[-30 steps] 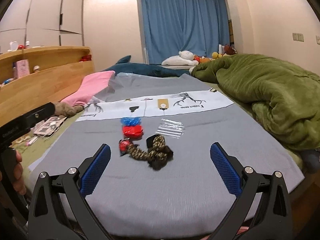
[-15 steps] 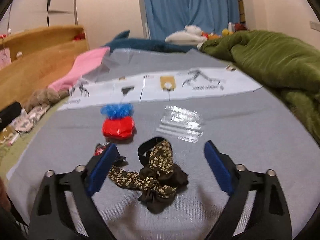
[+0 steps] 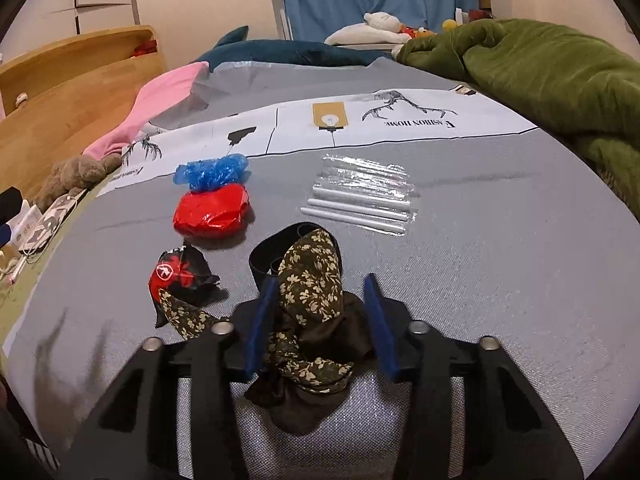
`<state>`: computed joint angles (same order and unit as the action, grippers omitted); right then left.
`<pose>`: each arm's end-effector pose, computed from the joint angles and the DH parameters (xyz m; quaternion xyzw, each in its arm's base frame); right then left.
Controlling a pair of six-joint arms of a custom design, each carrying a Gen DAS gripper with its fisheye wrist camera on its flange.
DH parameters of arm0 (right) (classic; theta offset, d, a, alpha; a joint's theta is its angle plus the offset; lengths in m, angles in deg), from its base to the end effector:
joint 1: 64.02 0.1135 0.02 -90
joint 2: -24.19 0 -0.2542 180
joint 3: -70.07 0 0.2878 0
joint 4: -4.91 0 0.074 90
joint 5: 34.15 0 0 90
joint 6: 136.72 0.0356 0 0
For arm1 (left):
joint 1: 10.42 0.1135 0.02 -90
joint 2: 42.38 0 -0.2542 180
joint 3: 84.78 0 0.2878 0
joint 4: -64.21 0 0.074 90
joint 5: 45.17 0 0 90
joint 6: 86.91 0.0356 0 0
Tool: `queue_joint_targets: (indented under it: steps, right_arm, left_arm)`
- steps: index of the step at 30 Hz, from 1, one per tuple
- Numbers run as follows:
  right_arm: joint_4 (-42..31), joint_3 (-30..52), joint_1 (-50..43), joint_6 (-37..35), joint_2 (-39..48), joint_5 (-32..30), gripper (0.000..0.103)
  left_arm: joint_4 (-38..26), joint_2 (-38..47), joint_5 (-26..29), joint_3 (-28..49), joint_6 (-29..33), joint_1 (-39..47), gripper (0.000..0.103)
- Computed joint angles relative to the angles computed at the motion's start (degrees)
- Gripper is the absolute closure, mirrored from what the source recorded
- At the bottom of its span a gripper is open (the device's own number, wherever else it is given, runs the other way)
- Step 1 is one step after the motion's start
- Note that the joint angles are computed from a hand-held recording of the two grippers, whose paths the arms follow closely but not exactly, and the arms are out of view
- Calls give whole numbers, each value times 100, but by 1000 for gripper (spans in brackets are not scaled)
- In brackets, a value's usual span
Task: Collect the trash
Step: 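Grasp the floral brown fabric scrunchie with the right tool, then grasp the red-black snack wrapper with the left tool while the right tool holds the scrunchie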
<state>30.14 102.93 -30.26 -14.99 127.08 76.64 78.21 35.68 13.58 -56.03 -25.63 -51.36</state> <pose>0.2158 0.1290 0.0152 0.0532 0.9091 0.0643 0.4080 0.1936 -0.1435 0.0836 -0.0320 0.8637 -0.0563 0.4998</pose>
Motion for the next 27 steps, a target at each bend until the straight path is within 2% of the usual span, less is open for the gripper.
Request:
queue_joint_targets:
  steps: [2,5,6,8,12,15,20,23,25,27]
  right_arm:
    - [-61,61,-18,-14,66,-92,74]
    - [-38,87,-53,-59,116,-187,94]
    - [34,38,-22,-78,74,-139,95]
    - [137,-84,113,-114,-92,90,96]
    - [245,-490,453,-228,-777,942,96]
    - [88,-743,253,-381,-1445,1046,96]
    - [-492,-1150,-301,-648,-2749,814,96]
    - [-711,-1274,-390,-773,-3082,763,96]
    - [-752,-1387,-428,-766,-3232,729,96]
    - [-782,-1482,-436,-741,-3347,751,96]
  left_arm:
    - [19,67,-14,19,-9,6,8]
    - [36,111,-56,29,-45,-44,8]
    - [49,129,-31,38,-21,-35,8]
    - [128,219,-50,66,39,-99,8]
    - [472,488,-35,110,180,-277,8]
    - [925,877,91,176,231,-382,8]
    - [1382,1860,240,671,272,-486,8]
    - [1245,2568,171,1241,255,-550,8]
    - [1163,2914,271,1532,182,-541,8]
    - [806,3154,486,1902,171,-519,8]
